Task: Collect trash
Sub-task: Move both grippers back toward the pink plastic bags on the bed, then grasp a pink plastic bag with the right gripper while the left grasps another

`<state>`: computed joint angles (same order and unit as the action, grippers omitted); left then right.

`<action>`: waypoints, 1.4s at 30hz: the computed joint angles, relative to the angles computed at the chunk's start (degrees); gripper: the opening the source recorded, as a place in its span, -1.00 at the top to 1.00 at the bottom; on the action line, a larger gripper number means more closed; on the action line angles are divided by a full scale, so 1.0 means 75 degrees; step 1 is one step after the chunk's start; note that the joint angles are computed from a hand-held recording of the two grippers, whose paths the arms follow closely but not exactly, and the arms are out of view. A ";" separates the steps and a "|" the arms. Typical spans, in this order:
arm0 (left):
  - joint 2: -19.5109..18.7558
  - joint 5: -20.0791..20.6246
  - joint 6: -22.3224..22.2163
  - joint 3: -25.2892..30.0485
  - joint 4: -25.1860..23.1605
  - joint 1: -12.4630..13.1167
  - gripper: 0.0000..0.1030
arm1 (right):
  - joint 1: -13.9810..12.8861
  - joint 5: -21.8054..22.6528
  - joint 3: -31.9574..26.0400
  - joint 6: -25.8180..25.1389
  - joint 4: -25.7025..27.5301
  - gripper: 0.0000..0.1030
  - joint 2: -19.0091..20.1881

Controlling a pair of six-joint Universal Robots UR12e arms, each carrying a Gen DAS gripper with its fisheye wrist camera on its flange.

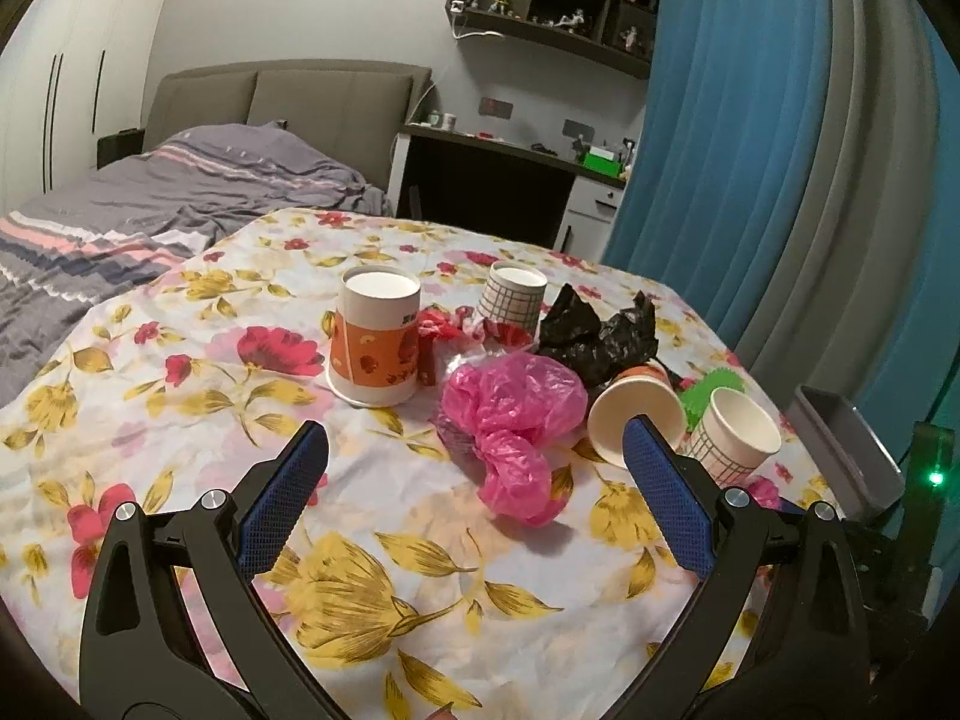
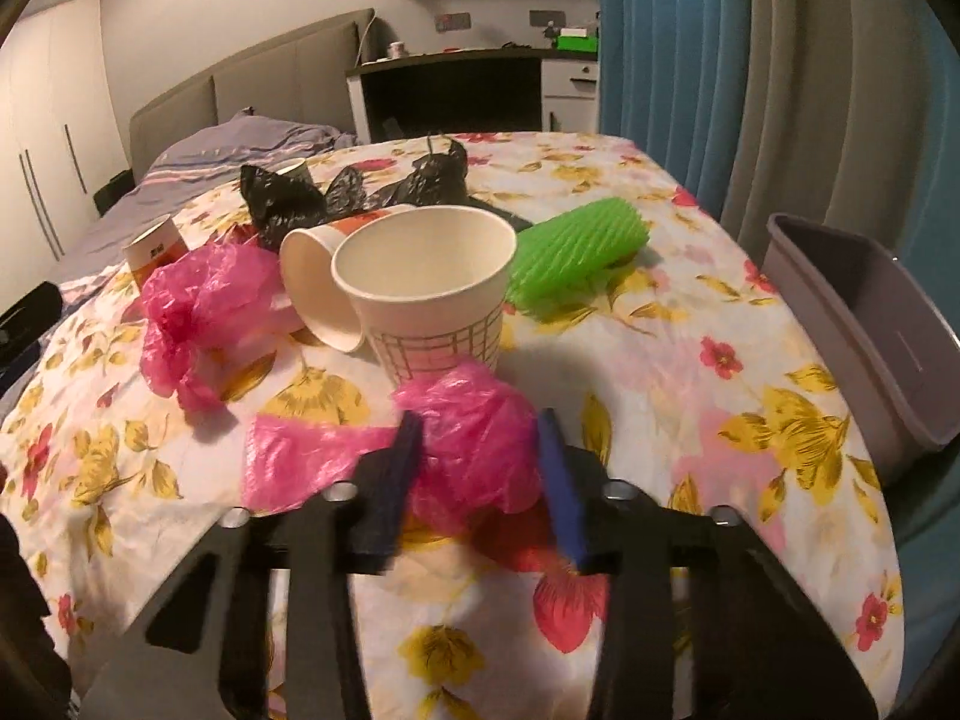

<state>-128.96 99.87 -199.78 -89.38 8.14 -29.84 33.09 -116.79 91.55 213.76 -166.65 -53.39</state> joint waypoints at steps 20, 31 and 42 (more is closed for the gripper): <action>-0.0583 -0.1288 -0.0114 0.1098 -0.1940 0.0270 0.17 | 0.0228 -0.0742 0.0993 -0.0236 -0.1601 0.40 -0.0596; -0.0227 -0.0851 -0.0096 0.0390 -0.0800 0.0119 0.35 | 0.0242 -0.0883 0.1170 -0.0234 -0.1914 0.40 -0.0663; 0.0239 -0.0398 0.0139 -0.0157 0.0326 -0.0159 0.35 | 0.0333 -0.1262 0.1380 -0.0224 -0.2332 0.40 -0.0791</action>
